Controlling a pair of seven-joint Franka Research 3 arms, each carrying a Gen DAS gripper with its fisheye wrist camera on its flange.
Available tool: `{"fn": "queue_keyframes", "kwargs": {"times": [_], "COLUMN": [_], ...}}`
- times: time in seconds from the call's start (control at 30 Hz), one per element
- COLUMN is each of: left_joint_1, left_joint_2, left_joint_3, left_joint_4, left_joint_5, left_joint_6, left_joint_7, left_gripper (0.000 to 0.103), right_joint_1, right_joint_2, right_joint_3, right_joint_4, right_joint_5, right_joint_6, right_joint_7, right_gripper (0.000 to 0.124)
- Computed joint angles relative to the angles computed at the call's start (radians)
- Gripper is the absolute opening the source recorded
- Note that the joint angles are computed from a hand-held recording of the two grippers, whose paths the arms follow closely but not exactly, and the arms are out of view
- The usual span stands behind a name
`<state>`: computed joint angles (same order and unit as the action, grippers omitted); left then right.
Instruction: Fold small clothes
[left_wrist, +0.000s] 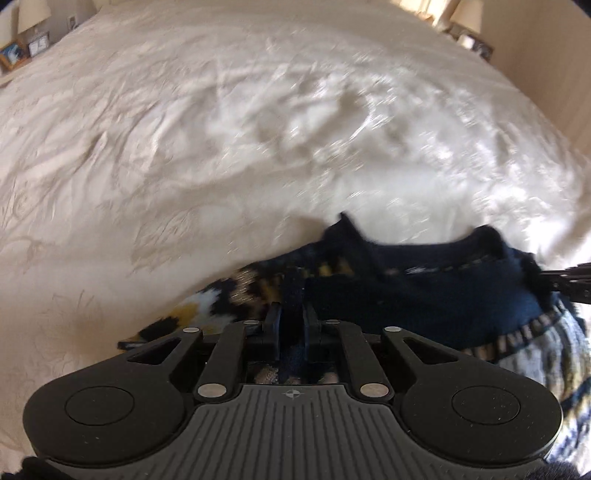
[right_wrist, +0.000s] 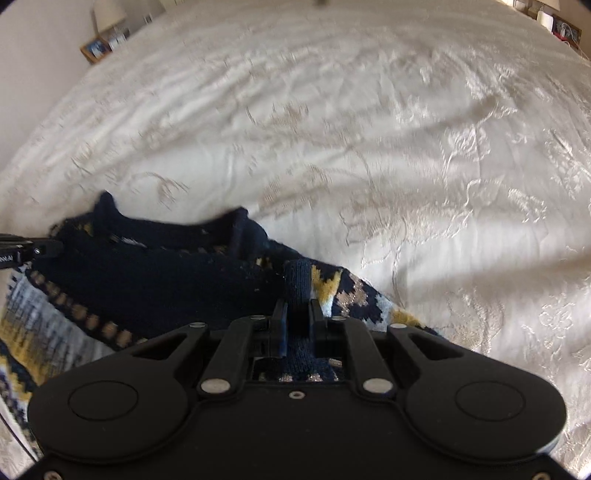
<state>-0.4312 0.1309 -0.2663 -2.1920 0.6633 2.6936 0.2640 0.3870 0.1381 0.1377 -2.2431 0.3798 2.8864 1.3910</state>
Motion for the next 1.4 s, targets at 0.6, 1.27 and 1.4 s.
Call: {"fn": "queue_keyframes", "kwargs": {"times": [0.6,1.27,1.4], "left_joint_1": [0.005,0.112,0.124], "left_joint_2": [-0.257,-0.199,-0.168], "left_joint_3": [-0.074,-0.105,-0.082], "left_joint_4": [-0.217,-0.362,-0.338], "left_joint_5": [0.003,0.032,0.191], "left_joint_6": [0.014,0.324,0.381], "left_joint_7": [-0.322,-0.49,-0.618], "left_gripper": [0.059,0.081,0.077], "right_joint_1": [0.01,0.07,0.04], "right_joint_2": [-0.225,-0.202,-0.177], "right_joint_3": [-0.015,-0.065,-0.044], "right_joint_4": [-0.214,-0.242,-0.208], "right_joint_5": [0.107,0.629,0.699], "right_joint_6": [0.082,-0.03,-0.07], "right_joint_7": [0.097,-0.272,-0.314], "right_gripper": [0.082,0.092,0.058]}}
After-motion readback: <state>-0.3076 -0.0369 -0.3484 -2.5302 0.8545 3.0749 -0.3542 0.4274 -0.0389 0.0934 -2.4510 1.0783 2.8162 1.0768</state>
